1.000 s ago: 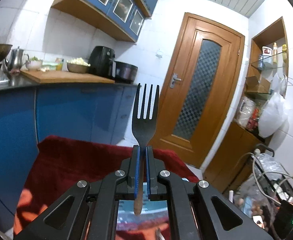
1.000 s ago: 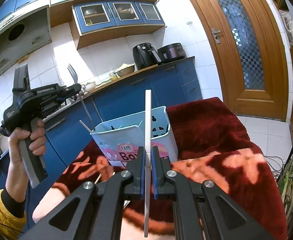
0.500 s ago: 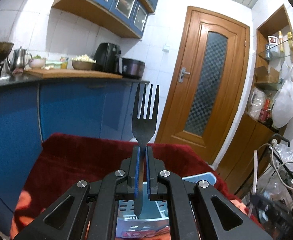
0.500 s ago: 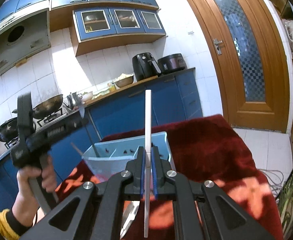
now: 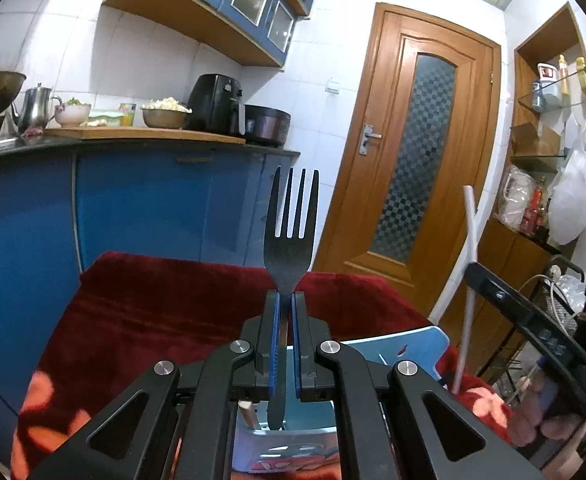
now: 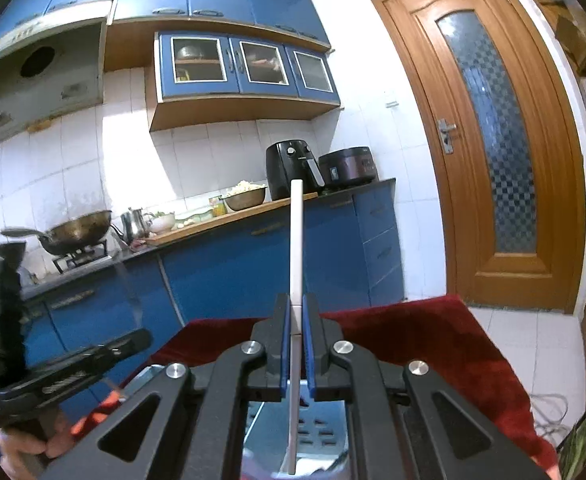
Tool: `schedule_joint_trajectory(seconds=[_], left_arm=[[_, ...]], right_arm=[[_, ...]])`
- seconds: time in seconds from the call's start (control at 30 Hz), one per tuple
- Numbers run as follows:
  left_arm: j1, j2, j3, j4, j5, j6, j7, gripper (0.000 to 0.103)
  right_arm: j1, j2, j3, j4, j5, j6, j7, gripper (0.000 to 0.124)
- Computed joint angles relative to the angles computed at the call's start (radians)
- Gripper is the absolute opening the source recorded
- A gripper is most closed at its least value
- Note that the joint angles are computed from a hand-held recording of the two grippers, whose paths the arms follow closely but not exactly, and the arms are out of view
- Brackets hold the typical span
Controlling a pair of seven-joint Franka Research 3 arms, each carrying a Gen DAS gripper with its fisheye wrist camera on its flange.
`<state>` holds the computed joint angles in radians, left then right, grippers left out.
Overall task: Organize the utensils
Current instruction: 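Carry the fork and white utensil to the Box holder and lower them inside, then open both tools releasing the utensils and withdraw toward the remaining utensils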
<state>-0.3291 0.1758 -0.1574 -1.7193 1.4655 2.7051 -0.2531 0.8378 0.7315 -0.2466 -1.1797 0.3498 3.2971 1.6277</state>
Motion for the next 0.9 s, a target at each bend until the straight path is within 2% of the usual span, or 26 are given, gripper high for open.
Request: schedule_joint_trajectory(seconds=[0.1,0.2,0.33,0.43,0.5,0.6,0.7,0.83,0.9], left_arm=[[0.004,0.001,0.002,-0.001,0.001,0.016,-0.01,0.005],[0.006,0.004,0.003,-0.001,-0.005,0.025,-0.008,0.005],[0.005,0.007,0.005,0.001,-0.006,0.035,-0.007,0.005],[0.007,0.013,0.004,0.005,-0.031,0.047,0.024,0.005],[0.007,0.017,0.004,0.009,-0.055,0.052,0.054,0.008],[0.004,0.022,0.008,0.014,-0.077,0.067,0.074,0.018],[-0.005,0.018,0.009,0.014,-0.087,0.061,0.098,0.022],[-0.01,0.003,0.006,0.004,-0.097,0.065,0.108,0.035],[-0.012,-0.011,0.003,-0.007,-0.09,0.068,0.103,0.035]], right_arm=[[0.019,0.056,-0.052,0.065,-0.01,-0.032,0.02,0.008],[0.048,0.072,-0.107,0.06,-0.027,-0.047,0.048,0.008],[0.069,0.072,-0.14,0.038,-0.055,-0.041,0.073,0.008],[0.051,0.054,-0.103,0.019,-0.071,-0.048,0.067,0.008],[0.046,0.037,-0.086,-0.005,-0.078,-0.047,0.068,0.015],[0.039,0.021,-0.068,-0.026,-0.082,-0.036,0.068,0.028],[0.044,-0.007,-0.059,-0.069,-0.069,-0.018,0.06,0.031],[0.035,-0.063,-0.016,-0.144,-0.043,0.015,0.03,0.038],[0.03,-0.094,0.009,-0.185,-0.026,0.038,0.003,0.038]])
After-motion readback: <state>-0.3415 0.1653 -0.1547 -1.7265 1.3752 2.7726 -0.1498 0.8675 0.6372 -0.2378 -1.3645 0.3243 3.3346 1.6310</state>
